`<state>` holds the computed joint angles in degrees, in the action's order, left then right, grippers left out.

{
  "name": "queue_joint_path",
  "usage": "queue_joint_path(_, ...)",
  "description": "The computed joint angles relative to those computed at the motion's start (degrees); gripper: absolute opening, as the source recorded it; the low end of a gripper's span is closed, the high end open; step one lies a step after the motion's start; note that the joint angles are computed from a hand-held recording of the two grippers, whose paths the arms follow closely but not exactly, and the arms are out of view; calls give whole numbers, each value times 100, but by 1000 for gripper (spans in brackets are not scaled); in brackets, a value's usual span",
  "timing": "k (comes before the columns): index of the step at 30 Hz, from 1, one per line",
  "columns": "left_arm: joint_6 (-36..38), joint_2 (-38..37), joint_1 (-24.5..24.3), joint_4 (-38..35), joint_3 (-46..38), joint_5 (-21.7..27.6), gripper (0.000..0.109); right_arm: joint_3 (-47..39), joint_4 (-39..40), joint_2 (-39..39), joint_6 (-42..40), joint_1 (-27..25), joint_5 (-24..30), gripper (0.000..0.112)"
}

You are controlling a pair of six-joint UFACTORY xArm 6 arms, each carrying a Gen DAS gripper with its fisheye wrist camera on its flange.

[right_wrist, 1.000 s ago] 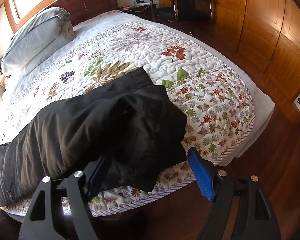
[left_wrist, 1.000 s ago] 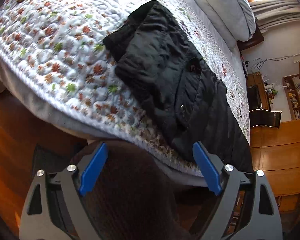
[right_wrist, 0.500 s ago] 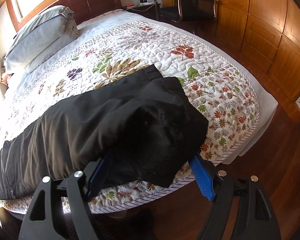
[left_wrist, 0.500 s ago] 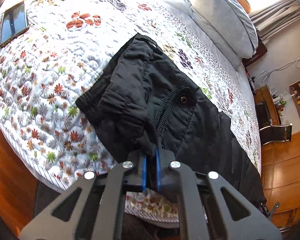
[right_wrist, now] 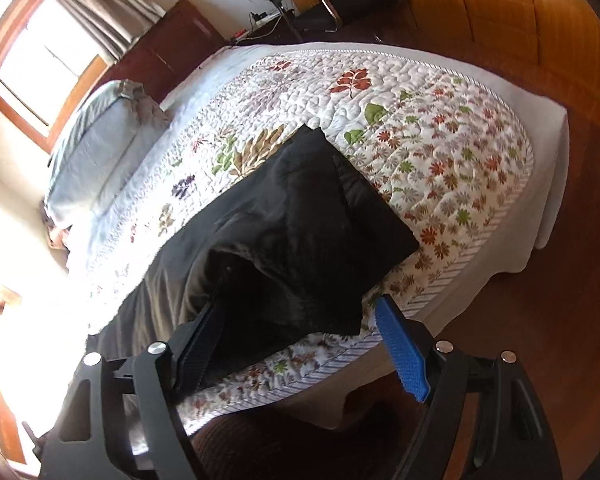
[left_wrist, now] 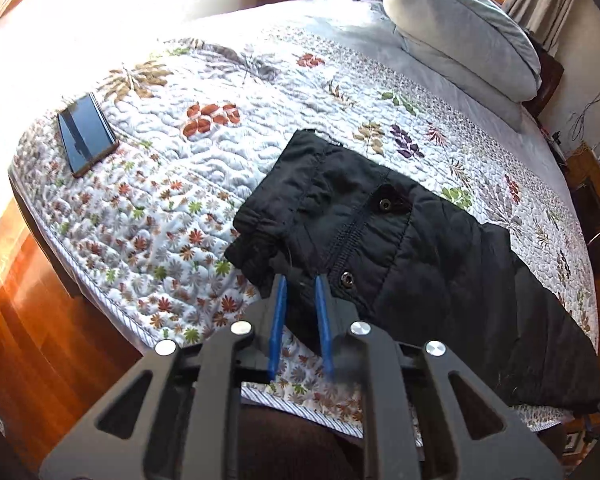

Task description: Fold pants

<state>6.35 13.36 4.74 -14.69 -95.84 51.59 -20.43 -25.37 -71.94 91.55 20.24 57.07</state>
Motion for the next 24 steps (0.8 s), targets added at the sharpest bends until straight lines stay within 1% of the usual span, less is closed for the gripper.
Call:
queue_joint_path(1,77,-124,-63,1,73,-126,17,151,20,-194,136,-20,-216,79)
queue_joint_path(2,166,-233,-155,-25,137,-216,20,333,45,-393,293,-59,-530,80)
queue_joint_path(4,338,-390,-348,-179,218,-293,39,750,67,-733,729,-195,-1407,81)
queue_joint_path(5,426,-341,-459,-332,102,-164,52,932,56,-843,968,-274,-1853,87)
queue_joint_path(6,500,-253,-576,-454,-31,-43,56,1046,33,-849,1236,-338,-2227,90)
queue_joint_path(7,617,-151,-693,-557,-139,45,57,1045,-10,-747,1478,-365,-2411,92)
queue_joint_path(8,703,-27,-801,-531,-252,144,59,981,-29,-588,1583,-380,-2516,93)
queue_joint_path(9,669,150,-911,-347,-435,265,65,901,-28,-416,1570,-415,-2628,93)
queue_joint_path(11,542,485,-1086,73,-722,443,71,672,-53,-30,1449,-513,-2744,93)
queue_joint_path(13,332,783,-1176,559,-944,585,74,458,-191,297,1420,-644,-2762,93)
queue_joint_path(15,150,981,-1185,900,-1053,652,82,305,58,649,1172,-870,-2826,93)
queue_joint_path(16,54,1038,-1170,1064,-1069,644,84,250,297,837,1006,-987,-2881,93)
queue_joint_path(17,-49,1077,-1149,1215,-1078,659,87,230,553,1016,802,-1103,-3003,87)
queue_joint_path(18,-91,1124,-1110,1265,-1104,704,88,173,887,1233,514,-1216,-3056,75)
queue_joint_path(21,-75,1272,-965,1147,-1228,892,88,245,1702,1641,-198,-1500,-3392,54)
queue_joint_path(23,-12,1298,-938,1111,-1220,876,89,310,1728,1855,-153,-1685,-3738,49)
queue_joint_path(24,22,1309,-947,1122,-1229,883,92,264,1714,1981,-161,-1762,-3839,47)
